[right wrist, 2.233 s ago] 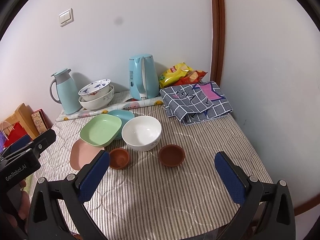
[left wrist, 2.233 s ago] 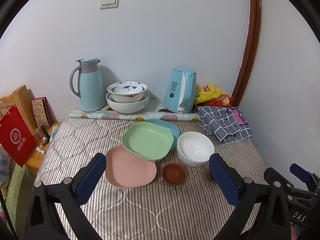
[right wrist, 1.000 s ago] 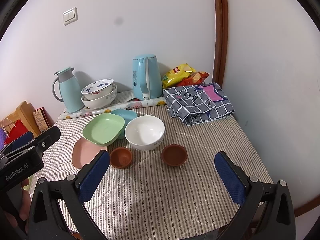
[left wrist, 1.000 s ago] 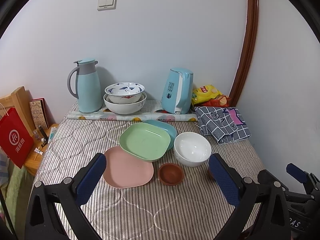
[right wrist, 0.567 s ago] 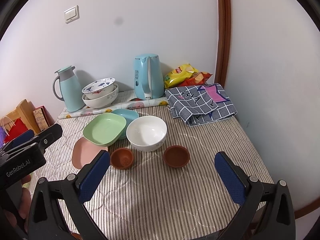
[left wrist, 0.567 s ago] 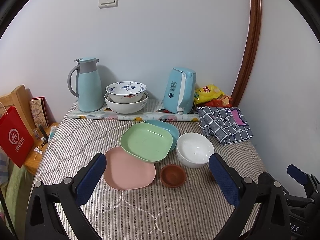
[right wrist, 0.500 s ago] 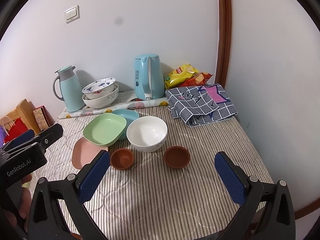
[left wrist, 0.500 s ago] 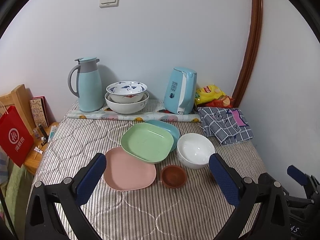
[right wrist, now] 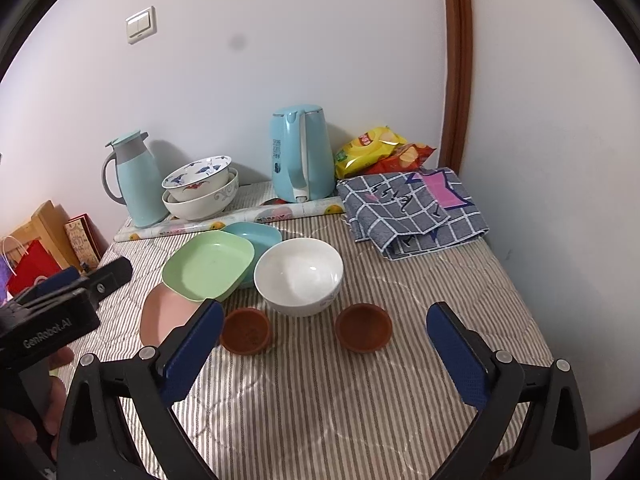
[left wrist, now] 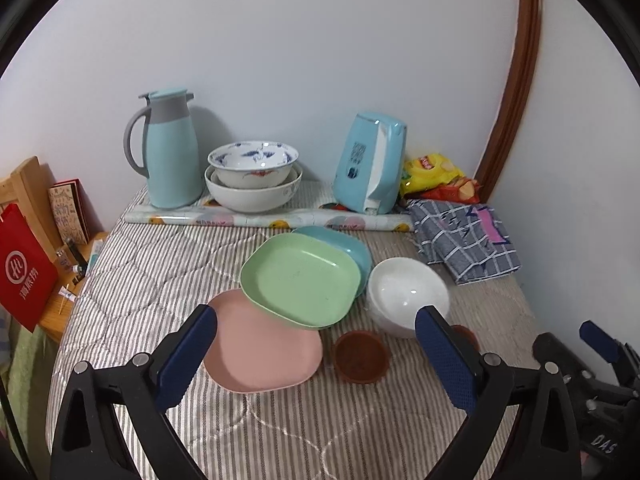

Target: Organize plates and bowls

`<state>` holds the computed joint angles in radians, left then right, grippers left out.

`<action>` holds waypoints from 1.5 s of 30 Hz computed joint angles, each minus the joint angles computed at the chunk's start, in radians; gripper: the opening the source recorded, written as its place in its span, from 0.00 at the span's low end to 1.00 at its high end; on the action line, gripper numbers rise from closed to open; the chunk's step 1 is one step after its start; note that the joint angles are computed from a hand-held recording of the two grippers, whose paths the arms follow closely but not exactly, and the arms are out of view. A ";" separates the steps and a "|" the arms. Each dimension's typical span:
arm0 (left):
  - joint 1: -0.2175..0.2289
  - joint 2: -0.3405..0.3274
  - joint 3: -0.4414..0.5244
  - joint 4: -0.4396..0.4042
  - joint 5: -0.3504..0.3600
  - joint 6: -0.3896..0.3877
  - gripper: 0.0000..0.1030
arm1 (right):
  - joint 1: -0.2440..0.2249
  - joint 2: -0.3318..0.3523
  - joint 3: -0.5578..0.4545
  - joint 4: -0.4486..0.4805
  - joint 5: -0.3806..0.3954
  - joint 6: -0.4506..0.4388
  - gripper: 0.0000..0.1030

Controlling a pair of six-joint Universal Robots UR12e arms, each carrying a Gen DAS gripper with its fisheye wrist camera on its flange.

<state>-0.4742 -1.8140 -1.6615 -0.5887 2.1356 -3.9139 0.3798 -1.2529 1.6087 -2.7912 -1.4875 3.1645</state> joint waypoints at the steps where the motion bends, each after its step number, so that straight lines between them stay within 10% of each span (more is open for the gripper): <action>1: 0.007 -0.002 -0.002 -0.004 -0.008 -0.002 0.98 | 0.001 0.007 -0.008 0.005 0.000 -0.002 0.98; 22: 0.118 -0.057 0.027 -0.140 -0.066 -0.046 0.98 | 0.045 0.201 -0.252 0.112 0.054 -0.117 0.81; 37: 0.180 -0.070 -0.020 -0.040 -0.165 -0.031 0.97 | 0.075 0.356 -0.467 0.243 0.062 -0.192 0.60; 45: 0.205 -0.079 -0.033 0.013 -0.260 -0.039 0.74 | 0.084 0.421 -0.560 0.328 0.073 -0.238 0.54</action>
